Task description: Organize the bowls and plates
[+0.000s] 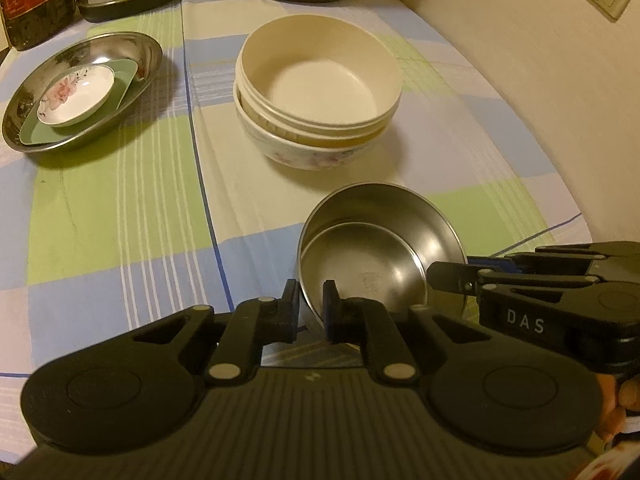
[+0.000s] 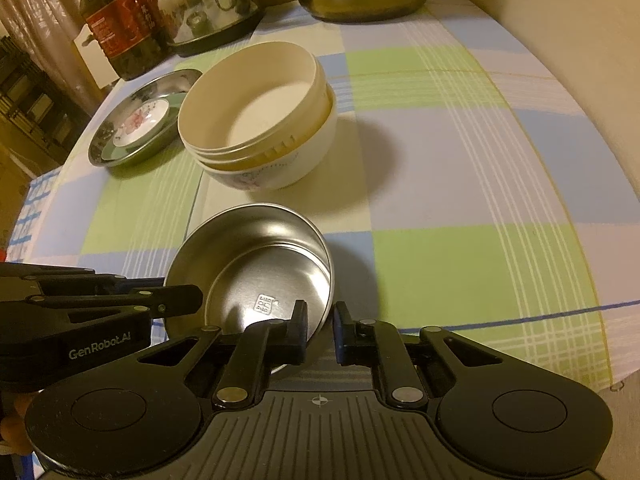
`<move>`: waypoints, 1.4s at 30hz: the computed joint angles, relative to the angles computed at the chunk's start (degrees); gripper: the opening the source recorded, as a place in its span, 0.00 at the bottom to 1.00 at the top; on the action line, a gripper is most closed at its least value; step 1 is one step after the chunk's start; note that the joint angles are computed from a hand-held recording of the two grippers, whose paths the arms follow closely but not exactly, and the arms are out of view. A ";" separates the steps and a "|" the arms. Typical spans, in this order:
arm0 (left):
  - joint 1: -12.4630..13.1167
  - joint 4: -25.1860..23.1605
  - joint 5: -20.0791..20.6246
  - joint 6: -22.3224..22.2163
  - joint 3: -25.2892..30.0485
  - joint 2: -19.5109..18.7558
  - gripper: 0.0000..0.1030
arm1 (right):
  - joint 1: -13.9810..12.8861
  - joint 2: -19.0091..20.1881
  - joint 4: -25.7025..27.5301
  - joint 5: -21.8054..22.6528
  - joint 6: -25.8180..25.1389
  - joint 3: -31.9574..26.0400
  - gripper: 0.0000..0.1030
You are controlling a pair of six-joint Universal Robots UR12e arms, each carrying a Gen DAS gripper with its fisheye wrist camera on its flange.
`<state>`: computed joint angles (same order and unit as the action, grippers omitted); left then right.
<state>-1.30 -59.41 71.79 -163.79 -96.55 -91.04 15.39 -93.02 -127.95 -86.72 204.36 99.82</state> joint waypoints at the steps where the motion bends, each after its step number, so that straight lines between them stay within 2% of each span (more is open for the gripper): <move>1: 0.03 0.00 0.03 0.11 -0.09 0.26 0.10 | 0.01 -0.11 0.15 0.07 -0.11 -0.06 0.12; 15: 1.45 -0.26 -1.58 -0.73 0.50 3.31 0.10 | -0.26 -1.47 1.98 2.55 -2.09 -2.60 0.12; 22: 1.68 1.89 -2.46 -1.77 2.26 3.20 0.10 | -0.70 -1.17 1.69 3.47 -2.48 -4.66 0.12; 32: 1.16 6.67 -2.22 -3.29 5.33 0.38 0.10 | -2.21 0.94 -0.96 4.19 -3.29 -7.59 0.12; 42: 0.78 8.37 -1.93 -4.97 8.22 -2.89 0.10 | -3.24 3.65 -1.99 3.86 -4.09 -10.11 0.12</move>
<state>-0.52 -51.04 69.86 -168.76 -88.34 -93.93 12.15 -89.37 -129.95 -82.86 200.27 89.71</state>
